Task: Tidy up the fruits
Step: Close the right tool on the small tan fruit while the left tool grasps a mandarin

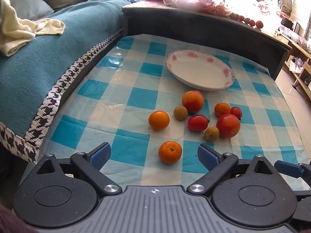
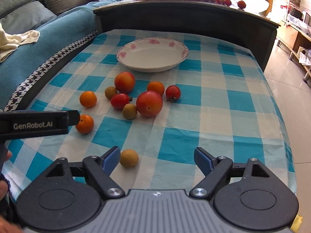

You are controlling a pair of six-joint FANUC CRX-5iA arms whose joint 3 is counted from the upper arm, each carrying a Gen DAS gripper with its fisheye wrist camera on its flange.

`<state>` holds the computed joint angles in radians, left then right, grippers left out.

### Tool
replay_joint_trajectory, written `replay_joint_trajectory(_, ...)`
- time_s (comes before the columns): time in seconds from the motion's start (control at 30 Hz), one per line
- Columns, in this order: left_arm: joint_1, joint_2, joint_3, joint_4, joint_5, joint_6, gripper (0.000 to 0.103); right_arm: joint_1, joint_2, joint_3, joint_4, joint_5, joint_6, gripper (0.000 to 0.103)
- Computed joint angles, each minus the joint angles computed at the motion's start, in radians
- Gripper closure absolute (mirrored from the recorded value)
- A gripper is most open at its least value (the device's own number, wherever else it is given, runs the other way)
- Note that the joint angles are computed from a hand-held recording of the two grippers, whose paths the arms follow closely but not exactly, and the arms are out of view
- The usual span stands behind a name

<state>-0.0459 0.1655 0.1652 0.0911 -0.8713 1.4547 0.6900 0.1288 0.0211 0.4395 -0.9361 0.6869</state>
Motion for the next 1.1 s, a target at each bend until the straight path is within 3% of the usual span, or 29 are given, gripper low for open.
replay_joint_trajectory(0.23,0.007,0.000,-0.013,0.027,0.008,-0.027,0.005,-0.006,0.013,0.029,-0.126,0.035,0.132,0.052)
replay_joint_trajectory(0.4,0.011,0.008,-0.008,0.027,0.005,-0.024,0.005,-0.008,0.032,0.055,-0.170,0.027,0.203,0.059)
replay_joint_trajectory(0.57,0.019,0.012,-0.015,0.039,0.004,-0.042,0.008,-0.008,0.062,0.091,-0.181,-0.012,0.253,0.076)
replay_joint_trajectory(0.73,0.035,0.023,-0.043,0.128,-0.006,-0.117,0.016,-0.018,0.064,0.103,-0.206,-0.014,0.297,0.076)
replay_joint_trajectory(1.1,-0.015,0.080,0.028,0.019,-0.017,-0.116,0.033,-0.062,0.055,0.132,-0.281,-0.030,0.274,0.077)
